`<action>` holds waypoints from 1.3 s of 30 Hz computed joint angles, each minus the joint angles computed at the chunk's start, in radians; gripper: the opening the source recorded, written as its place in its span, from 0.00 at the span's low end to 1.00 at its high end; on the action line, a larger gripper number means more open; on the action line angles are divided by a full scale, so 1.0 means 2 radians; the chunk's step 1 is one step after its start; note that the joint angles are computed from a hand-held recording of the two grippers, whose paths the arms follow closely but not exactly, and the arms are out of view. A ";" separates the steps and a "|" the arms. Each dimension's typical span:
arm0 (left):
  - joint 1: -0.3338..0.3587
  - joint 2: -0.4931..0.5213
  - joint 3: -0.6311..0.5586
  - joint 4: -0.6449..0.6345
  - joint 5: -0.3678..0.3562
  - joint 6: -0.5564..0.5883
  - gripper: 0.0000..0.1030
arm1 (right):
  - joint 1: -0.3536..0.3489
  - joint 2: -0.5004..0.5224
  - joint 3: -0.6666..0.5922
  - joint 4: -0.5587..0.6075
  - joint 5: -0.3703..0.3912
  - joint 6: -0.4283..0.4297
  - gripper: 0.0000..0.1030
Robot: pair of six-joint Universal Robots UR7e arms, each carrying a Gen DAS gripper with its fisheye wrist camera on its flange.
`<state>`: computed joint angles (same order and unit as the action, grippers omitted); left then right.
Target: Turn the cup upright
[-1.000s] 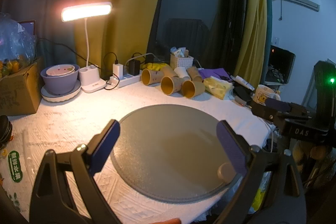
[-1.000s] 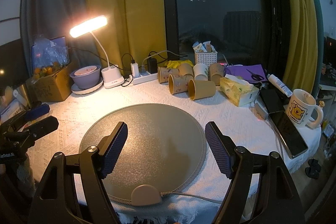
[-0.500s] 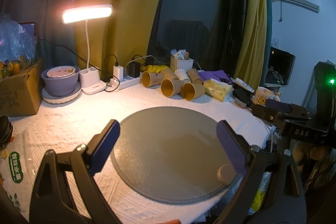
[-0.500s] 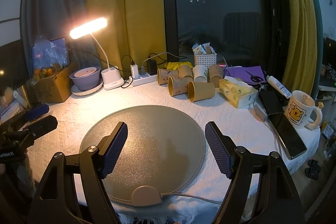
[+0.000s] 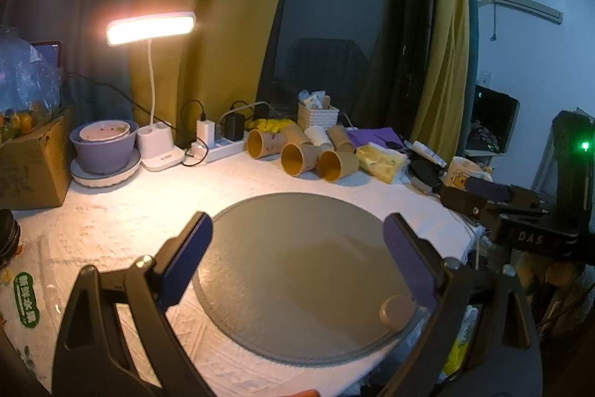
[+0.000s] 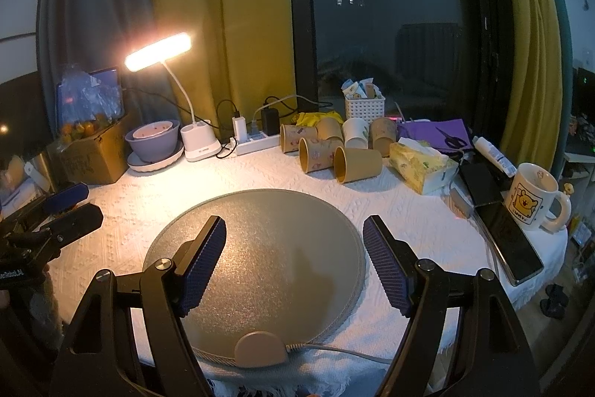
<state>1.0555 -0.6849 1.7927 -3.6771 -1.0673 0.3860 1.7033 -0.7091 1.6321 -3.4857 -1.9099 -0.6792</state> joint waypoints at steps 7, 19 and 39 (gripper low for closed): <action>0.001 0.001 -0.004 0.007 -0.003 -0.001 0.91 | 0.001 0.001 -0.001 0.000 -0.001 0.000 0.77; 0.013 0.014 -0.042 0.051 -0.015 0.000 0.91 | 0.002 0.018 -0.043 0.038 -0.011 0.004 0.77; 0.048 0.121 -0.297 0.272 -0.010 0.095 0.91 | -0.033 0.091 -0.209 0.149 -0.026 0.022 0.77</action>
